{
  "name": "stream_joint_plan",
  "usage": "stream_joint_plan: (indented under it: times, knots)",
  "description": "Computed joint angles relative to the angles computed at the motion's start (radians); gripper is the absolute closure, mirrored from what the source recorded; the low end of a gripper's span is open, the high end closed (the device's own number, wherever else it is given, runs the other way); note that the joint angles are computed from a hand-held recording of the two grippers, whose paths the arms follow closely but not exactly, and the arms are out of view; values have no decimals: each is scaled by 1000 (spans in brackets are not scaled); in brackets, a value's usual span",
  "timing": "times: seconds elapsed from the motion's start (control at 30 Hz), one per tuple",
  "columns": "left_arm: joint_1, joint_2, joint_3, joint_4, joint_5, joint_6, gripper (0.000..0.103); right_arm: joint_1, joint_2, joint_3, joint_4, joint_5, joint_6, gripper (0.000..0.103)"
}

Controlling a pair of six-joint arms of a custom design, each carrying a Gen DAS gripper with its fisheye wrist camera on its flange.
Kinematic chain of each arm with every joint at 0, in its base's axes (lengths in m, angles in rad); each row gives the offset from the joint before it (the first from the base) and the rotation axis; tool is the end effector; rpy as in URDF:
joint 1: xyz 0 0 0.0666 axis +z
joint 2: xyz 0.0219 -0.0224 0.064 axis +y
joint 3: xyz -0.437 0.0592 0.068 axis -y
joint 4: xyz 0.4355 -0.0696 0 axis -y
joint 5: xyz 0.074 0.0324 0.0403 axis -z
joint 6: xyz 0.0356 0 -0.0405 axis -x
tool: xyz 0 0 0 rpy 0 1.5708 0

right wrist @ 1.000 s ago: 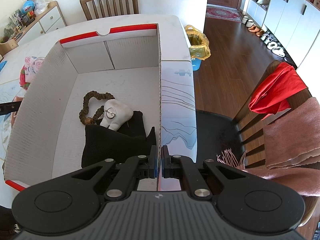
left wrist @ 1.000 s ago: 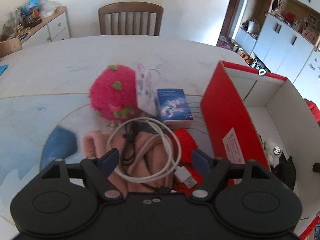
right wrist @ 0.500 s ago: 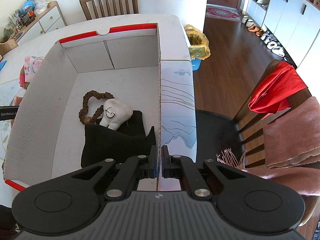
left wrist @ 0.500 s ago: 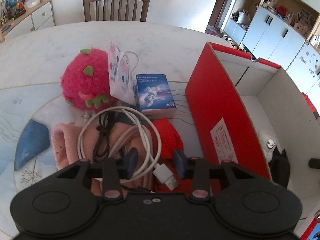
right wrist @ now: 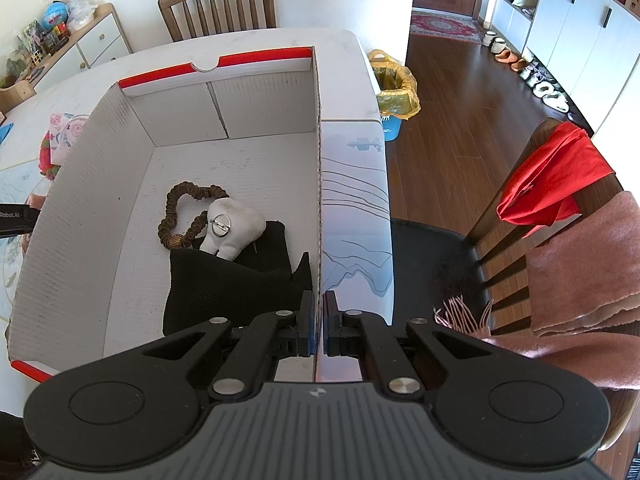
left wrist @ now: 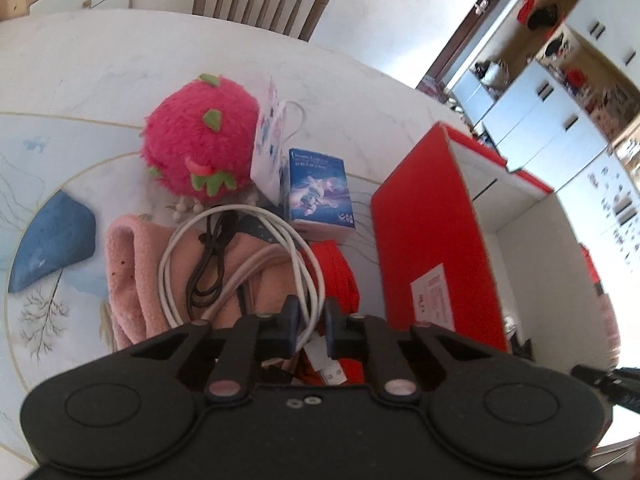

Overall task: Organize objects
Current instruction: 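Reach the left gripper to the white USB cable and grasp it, then lift the white cable with the left gripper and carry it over the box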

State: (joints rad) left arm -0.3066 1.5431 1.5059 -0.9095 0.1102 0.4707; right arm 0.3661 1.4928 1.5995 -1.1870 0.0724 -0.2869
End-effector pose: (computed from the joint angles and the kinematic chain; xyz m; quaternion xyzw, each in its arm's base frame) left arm 0.5485 -0.1782 0.4642 -0.0610 0.9485 -0.1647 0.2638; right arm 0.5053 0.1906 0.5213 -0.0296 0.9690 0.0446 0.2411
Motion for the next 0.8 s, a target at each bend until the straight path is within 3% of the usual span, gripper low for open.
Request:
stream_joint_plan:
  times: [0.23,0.53,0.8]
  knots:
    - [-4,-43,-4,23,-25,10,94,0,0,1,-1,1,0,100]
    - [-12,-114,-11,76,-23,78,95,0,4,6,-2,0,-4,100]
    - [-31,-154,20,113,-23,76,95,3,9,12,-4,2,-5,100]
